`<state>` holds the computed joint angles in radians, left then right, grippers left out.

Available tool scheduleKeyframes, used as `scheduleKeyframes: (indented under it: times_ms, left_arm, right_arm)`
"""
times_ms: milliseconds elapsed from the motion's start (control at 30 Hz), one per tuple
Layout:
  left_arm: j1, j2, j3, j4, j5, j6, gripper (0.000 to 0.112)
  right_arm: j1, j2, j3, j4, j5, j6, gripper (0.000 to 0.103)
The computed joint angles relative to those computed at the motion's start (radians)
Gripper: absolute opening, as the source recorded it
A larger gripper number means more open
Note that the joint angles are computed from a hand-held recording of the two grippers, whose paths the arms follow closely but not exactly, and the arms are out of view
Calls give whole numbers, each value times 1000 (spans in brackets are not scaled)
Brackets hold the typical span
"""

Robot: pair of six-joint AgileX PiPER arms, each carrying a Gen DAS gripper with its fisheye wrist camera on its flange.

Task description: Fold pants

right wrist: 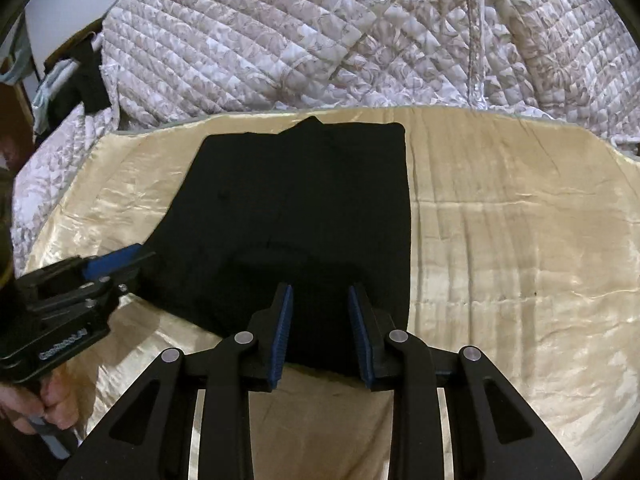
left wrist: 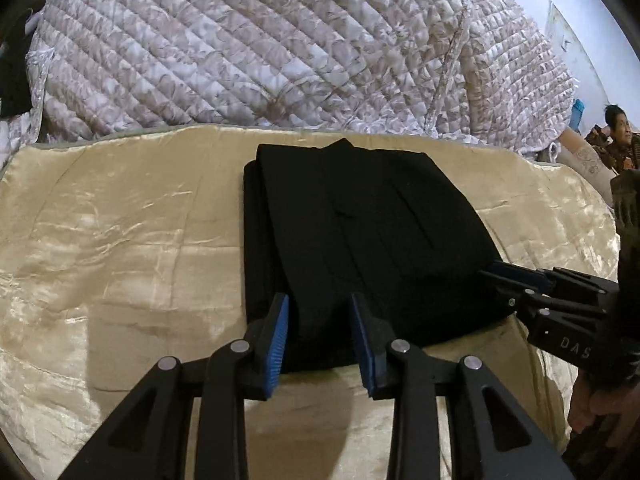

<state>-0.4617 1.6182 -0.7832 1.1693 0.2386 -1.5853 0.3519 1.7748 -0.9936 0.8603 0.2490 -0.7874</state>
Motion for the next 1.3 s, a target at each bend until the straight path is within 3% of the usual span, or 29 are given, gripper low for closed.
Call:
scheduleKeyframes:
  times_ms: [133, 267, 533, 767, 867, 1033, 1300]
  left_arm:
    - [16, -12, 30, 102, -40, -100, 35]
    - [45, -50, 50, -32, -62, 28, 35]
    - [-22, -83, 72, -81, 33, 40, 35]
    - [-125, -130, 131, 16, 80, -138, 35]
    - [-143, -107, 133, -8, 73, -134, 35]
    - [-146, -68, 116, -43, 82, -107, 35]
    - [-164, -46, 114, 4, 81, -137, 48]
  right_arm:
    - [-15, -22, 16, 41, 14, -36, 29]
    - [-34, -69, 36, 83, 12, -64, 29]
    - [-2, -69, 66, -99, -4, 65, 29]
    - [-4, -171, 172, 26, -34, -16, 30]
    - [10, -169, 199, 17, -45, -5, 37]
    - [32, -132, 194, -147, -59, 148, 43]
    - [48, -102, 178, -271, -61, 270, 56]
